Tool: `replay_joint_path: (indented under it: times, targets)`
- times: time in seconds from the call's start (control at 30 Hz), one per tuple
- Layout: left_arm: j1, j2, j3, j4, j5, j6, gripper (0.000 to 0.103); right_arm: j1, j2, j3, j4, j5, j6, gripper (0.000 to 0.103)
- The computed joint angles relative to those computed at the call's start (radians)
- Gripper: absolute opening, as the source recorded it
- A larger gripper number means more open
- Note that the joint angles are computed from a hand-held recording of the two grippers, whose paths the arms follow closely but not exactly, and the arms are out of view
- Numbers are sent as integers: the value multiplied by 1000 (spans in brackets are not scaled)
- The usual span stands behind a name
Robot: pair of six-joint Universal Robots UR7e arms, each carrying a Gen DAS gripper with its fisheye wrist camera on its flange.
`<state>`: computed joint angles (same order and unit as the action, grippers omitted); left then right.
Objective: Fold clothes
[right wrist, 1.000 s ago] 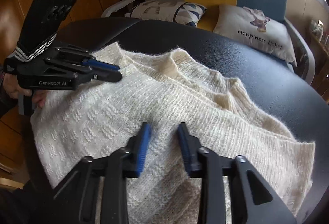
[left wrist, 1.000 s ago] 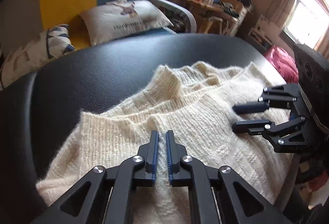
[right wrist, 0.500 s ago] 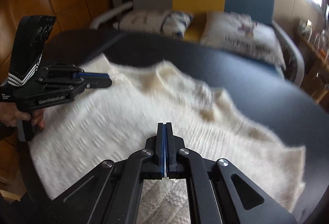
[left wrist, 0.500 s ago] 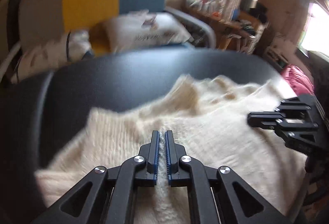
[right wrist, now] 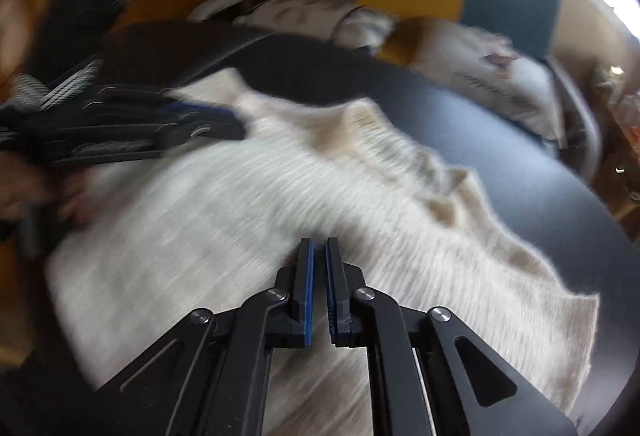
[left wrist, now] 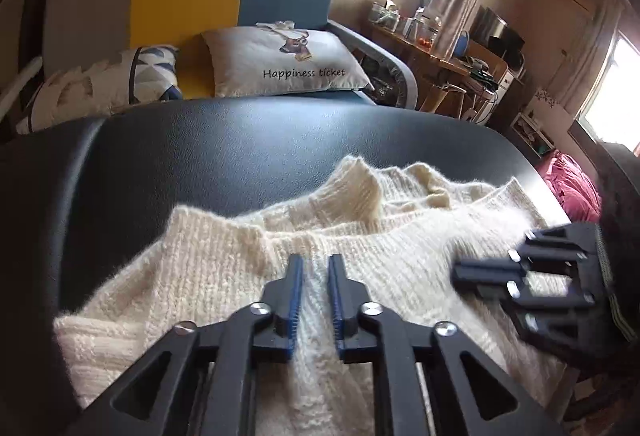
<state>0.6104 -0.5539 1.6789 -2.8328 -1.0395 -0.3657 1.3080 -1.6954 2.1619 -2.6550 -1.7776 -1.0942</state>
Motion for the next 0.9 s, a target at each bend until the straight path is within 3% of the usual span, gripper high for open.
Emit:
replay_joint_path:
  times: [0.13,0.27,0.37,0.4,0.47,0.5,0.53,0.67,0.77,0.9]
  targets:
    - [-15,-55,79,-75,7,-20,17,-26,14,-30,29,49,140,3]
    - [-42,-156,183,-71,61,-36,17,-19,-14,-34,68,54,140,6]
    - [-56,-265,292,-52,91,-91,18,-12,-63,-48,180,138,128,8]
    - [-60,-298,328,-47,91,-114,18,-5,-72,-42,205,140,118,20]
    - [-65,-358,400,-45,78,-159,20,19,-49,-13,163,54,98,40]
    - [-67,-389,436,-43,71,-181,20,6,-35,1,148,38,90,41]
    - [-69,-415,471,-48,52,-197,21,-6,-42,13,130,63,93,41]
    - [-77,-472,579,-106,-69,-201,24,-18,-86,-25,248,134,198,42]
    - [-77,-472,610,-153,-157,-175,27,-8,-147,-24,364,171,144,42]
    - [-73,-460,613,-198,-236,-125,30,20,-188,22,392,122,109,42]
